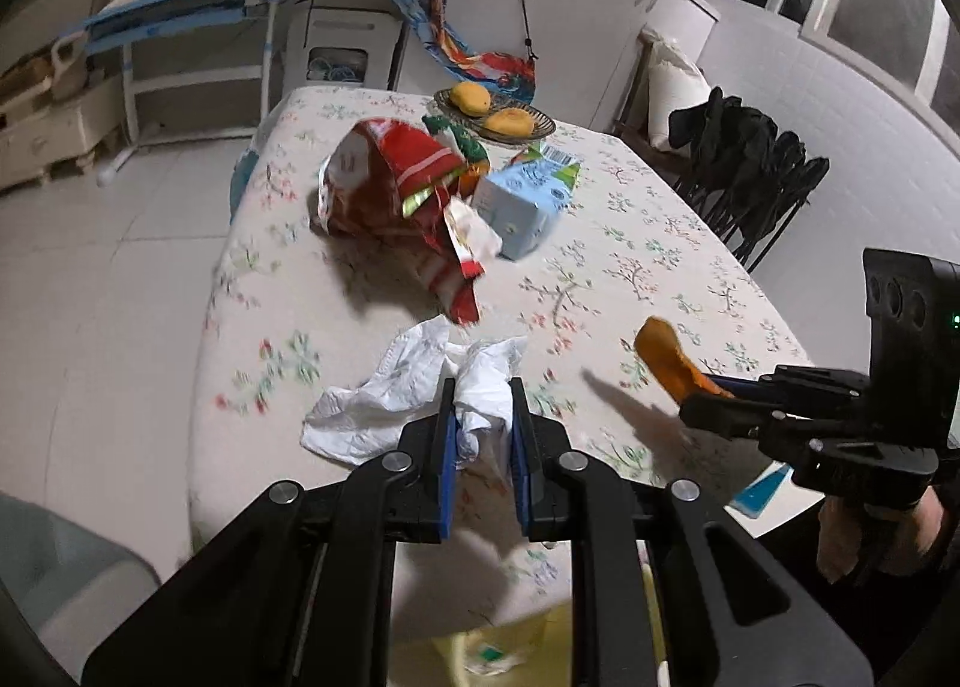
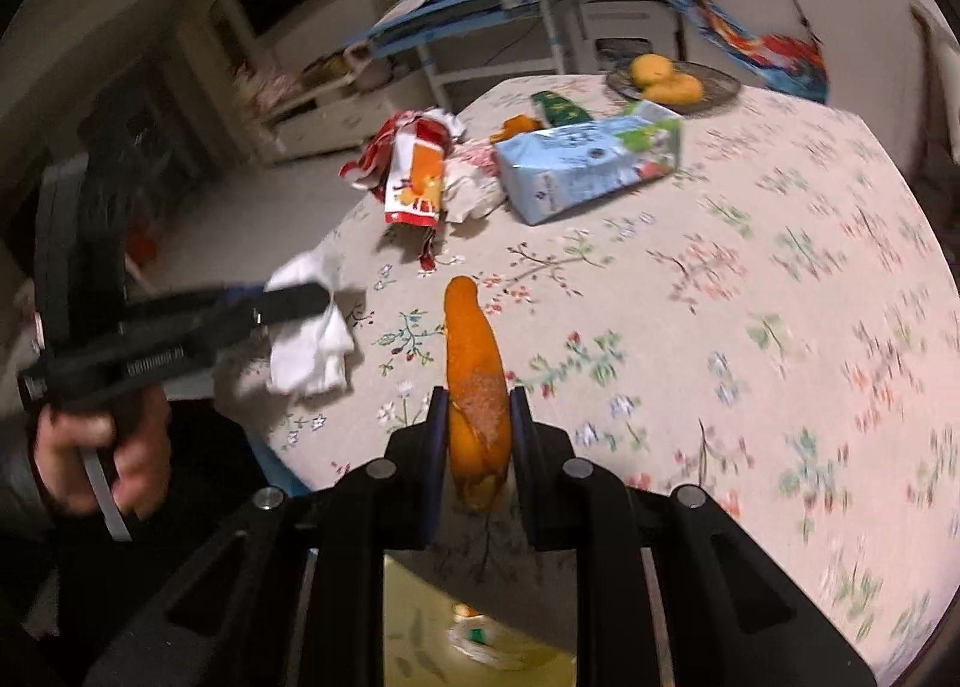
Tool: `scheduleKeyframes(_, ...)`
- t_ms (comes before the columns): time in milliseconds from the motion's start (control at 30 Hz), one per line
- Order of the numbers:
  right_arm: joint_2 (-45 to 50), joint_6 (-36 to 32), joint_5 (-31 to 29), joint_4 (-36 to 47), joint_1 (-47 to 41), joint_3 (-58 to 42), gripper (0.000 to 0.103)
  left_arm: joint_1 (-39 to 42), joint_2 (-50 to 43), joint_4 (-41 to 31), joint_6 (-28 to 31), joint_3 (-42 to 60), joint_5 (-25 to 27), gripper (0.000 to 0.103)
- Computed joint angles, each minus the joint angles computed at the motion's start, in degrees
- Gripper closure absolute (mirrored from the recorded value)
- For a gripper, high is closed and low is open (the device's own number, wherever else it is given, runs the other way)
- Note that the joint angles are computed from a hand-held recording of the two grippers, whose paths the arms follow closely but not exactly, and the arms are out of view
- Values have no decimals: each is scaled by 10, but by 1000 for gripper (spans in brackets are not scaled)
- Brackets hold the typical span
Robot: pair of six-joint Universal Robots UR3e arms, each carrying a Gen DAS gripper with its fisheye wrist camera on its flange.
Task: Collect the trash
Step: 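Carry the tissue and orange peel in both tools over the yellow bucket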
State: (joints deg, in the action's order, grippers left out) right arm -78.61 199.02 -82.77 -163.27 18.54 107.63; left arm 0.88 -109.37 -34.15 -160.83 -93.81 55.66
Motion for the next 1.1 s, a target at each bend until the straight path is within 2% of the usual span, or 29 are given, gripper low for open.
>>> scheduleKeyframes(300,-20,49,21,-57,-19,52,82,7,34,51,-22,-67,0,88)
scheduleKeyframes(1100,-47,100,8,-116,25,115,82,14,88,89,-29,-148,-15,88)
